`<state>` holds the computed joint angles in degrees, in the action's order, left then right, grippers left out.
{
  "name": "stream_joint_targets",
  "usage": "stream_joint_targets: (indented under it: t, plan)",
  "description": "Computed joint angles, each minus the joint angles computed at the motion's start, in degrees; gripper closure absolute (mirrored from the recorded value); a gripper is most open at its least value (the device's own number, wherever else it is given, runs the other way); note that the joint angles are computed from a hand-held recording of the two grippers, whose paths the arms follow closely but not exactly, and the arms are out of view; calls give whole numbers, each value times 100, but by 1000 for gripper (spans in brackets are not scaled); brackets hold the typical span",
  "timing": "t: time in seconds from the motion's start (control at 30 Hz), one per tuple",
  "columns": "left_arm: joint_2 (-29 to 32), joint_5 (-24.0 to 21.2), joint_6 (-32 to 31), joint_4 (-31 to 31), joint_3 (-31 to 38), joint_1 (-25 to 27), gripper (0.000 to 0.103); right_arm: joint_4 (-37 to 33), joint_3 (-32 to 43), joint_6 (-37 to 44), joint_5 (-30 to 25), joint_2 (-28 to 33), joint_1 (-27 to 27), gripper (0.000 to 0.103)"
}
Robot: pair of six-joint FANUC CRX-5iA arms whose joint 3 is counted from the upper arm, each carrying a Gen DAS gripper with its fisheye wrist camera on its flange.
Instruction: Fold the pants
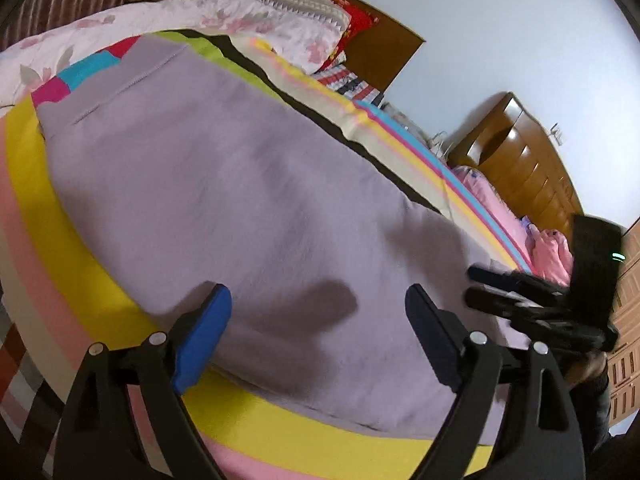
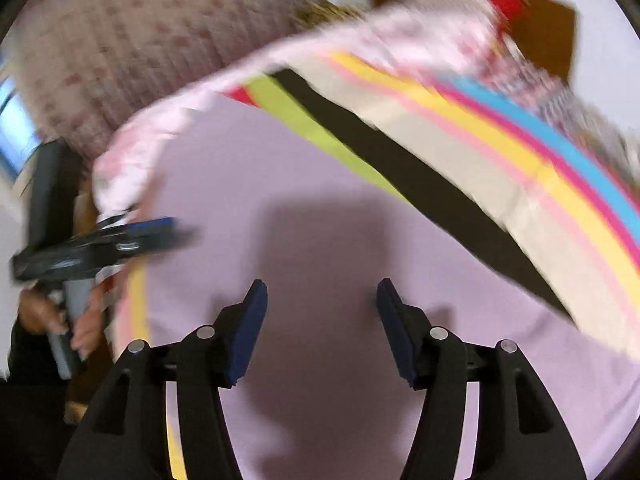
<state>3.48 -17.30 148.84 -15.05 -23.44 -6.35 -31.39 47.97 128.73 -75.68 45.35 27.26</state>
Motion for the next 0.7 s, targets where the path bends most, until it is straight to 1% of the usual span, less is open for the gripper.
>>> stream_joint_targets:
  t: [0.03, 0.07, 0.1, 0.13, 0.17, 0.2, 0.23, 0.27, 0.3, 0.33, 0.37, 0.4, 0.43, 0.47, 0.5, 0.53, 0.57, 0.6, 0.63, 0.67, 0.7]
  plan:
    - [15, -24, 25, -50, 20, -17, 15, -27, 27, 12, -77, 53, -26, 38]
    - [40, -93, 54, -90, 69, -34, 15, -156, -186, 325, 57, -67, -61, 36]
    - [44, -212, 120, -105, 121, -43, 16, -112, -478, 569, 264, -231, -31, 36]
    - [21, -488, 354, -184, 250, -79, 16, 86, -792, 679, 510, -426, 56, 35]
    - [-26, -547, 452, -206, 331, -73, 16, 116, -866, 712, 545, -495, 76, 35]
    - [-66, -461, 472, -261, 344, -77, 16, 16, -865, 777, 485, -527, 47, 35]
    - [-82, -444, 570, -517, 479, -141, 15, -145, -793, 824, 409, -513, 2, 32]
    - [-12, -601, 652, -753, 683, -213, 13, -259, -819, 827, 480, -545, -31, 28]
    - [108, -804, 650, -917, 903, -266, 9, -166, -915, 702, 711, -589, 0, 22]
    - [315, -1069, 498, -941, 1163, -272, 6, 60, -977, 468, 928, -589, 60, 17]
    - [548, -1326, 201, -681, 1351, -186, 6, 326, -925, 149, 969, -515, 124, 16]
    - [702, -1482, -4, -405, 1425, -82, 6, 503, -633, -106, 788, -294, 147, 14]
    - [888, -1575, -248, 34, 1423, 84, 6, 391, -517, -61, 632, -214, 75, 15]
    - [913, -1367, -330, 179, 1307, 162, 5, 321, -572, 43, 631, -261, 40, 14]
    - [875, -1239, -187, 23, 1258, 130, 3, 471, -561, -91, 514, -270, 33, 15]
    - [874, -1400, 8, -187, 1360, 50, 3, 542, -637, -186, 527, -350, 0, 15]
    - [889, -1711, 298, -407, 1533, -56, 3, 537, -712, -237, 528, -442, -64, 15]
    - [881, -1840, 500, -526, 1601, -121, 3, 453, -797, -224, 566, -544, -162, 15]
    - [813, -1857, 778, -670, 1627, -236, 4, 319, -1006, -179, 766, -742, -342, 15]
    - [750, -1707, 841, -720, 1611, -314, 4, 297, -1220, -180, 985, -908, -459, 15]
    - [720, -1651, 882, -795, 1644, -417, 4, 375, -1501, -274, 1326, -1101, -576, 15]
